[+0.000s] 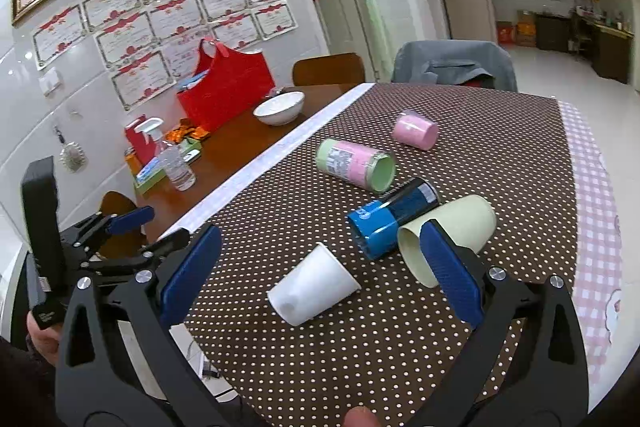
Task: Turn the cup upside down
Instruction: 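Move the right gripper to the white paper cup and grasp its body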
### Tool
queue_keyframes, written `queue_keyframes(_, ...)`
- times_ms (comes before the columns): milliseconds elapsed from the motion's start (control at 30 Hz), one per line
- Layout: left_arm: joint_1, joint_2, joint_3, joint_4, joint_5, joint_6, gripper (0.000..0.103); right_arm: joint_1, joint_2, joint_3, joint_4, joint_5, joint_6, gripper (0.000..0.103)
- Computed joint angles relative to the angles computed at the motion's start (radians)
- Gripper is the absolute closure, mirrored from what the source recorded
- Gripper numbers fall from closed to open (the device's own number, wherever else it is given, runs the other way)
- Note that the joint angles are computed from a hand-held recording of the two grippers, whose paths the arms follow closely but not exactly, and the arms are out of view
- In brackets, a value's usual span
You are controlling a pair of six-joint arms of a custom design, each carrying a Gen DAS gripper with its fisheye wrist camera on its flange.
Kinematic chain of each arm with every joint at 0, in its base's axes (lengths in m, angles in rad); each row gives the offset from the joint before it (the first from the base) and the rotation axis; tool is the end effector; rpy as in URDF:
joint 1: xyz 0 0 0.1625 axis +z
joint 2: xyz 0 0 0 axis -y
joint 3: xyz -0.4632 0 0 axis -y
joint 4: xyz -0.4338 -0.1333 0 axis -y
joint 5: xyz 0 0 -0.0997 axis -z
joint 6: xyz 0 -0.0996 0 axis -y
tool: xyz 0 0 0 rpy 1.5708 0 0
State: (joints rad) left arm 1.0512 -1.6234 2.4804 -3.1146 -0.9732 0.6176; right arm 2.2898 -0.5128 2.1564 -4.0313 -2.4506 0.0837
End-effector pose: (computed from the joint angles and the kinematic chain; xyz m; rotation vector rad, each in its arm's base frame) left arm -0.0288 -0.4316 0.2967 1.0685 2.1625 -0.8201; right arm 0.3630 -0.3289 -0.0137 0.2730 -2.3285 1.3377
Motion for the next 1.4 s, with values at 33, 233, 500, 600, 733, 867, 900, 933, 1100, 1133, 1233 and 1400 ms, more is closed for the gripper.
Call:
queue_keyframes(33, 0.003, -0.001, -0.002, 0.006, -0.004, -0.004, 0.031, 0.000, -0.001, -0.001, -0.003, 0.014, -0.012, 0.006)
queue_keyframes(233, -0.004, 0.000, 0.012, -0.071, 0.009, 0.032, 0.011, 0.007, 0.007, -0.027, 0.010, 0.036, -0.096, 0.006)
queue_keyframes(500, 0.013, -0.032, 0.005, -0.029, 0.000, 0.005, 0.009, -0.001, 0.002, -0.058, 0.105, 0.079, -0.216, 0.006)
queue_keyframes(600, 0.016, -0.042, 0.005, -0.015, 0.002, 0.000, 0.009, -0.005, -0.010, -0.070, 0.199, 0.082, -0.236, 0.006)
queue_keyframes(733, 0.019, -0.054, 0.005, -0.001, 0.009, -0.021, 0.009, -0.012, -0.029, -0.075, 0.333, 0.116, -0.282, 0.006)
queue_keyframes(867, 0.021, -0.058, 0.003, 0.011, 0.017, -0.028, 0.009, -0.018, -0.030, -0.086, 0.434, 0.131, -0.336, 0.006)
queue_keyframes(900, 0.021, -0.059, 0.004, 0.013, 0.018, -0.029, 0.009, -0.019, -0.029, -0.088, 0.449, 0.130, -0.347, 0.006)
queue_keyframes(933, 0.020, -0.059, 0.005, 0.014, 0.021, -0.029, 0.009, -0.020, -0.028, -0.089, 0.457, 0.130, -0.352, 0.006)
queue_keyframes(1100, 0.018, -0.053, 0.005, 0.020, 0.030, -0.041, 0.009, -0.033, -0.035, -0.085, 0.495, 0.159, -0.380, 0.006)
queue_keyframes(1133, 0.019, -0.052, 0.004, 0.023, 0.030, -0.043, 0.009, -0.036, -0.037, -0.085, 0.501, 0.163, -0.386, 0.006)
queue_keyframes(1233, 0.022, -0.046, 0.002, 0.032, 0.032, -0.052, 0.009, -0.050, -0.046, -0.084, 0.519, 0.184, -0.404, 0.006)
queue_keyframes(1400, 0.032, -0.023, -0.005, 0.045, 0.038, -0.083, 0.009, -0.076, -0.061, -0.085, 0.564, 0.210, -0.445, 0.006)
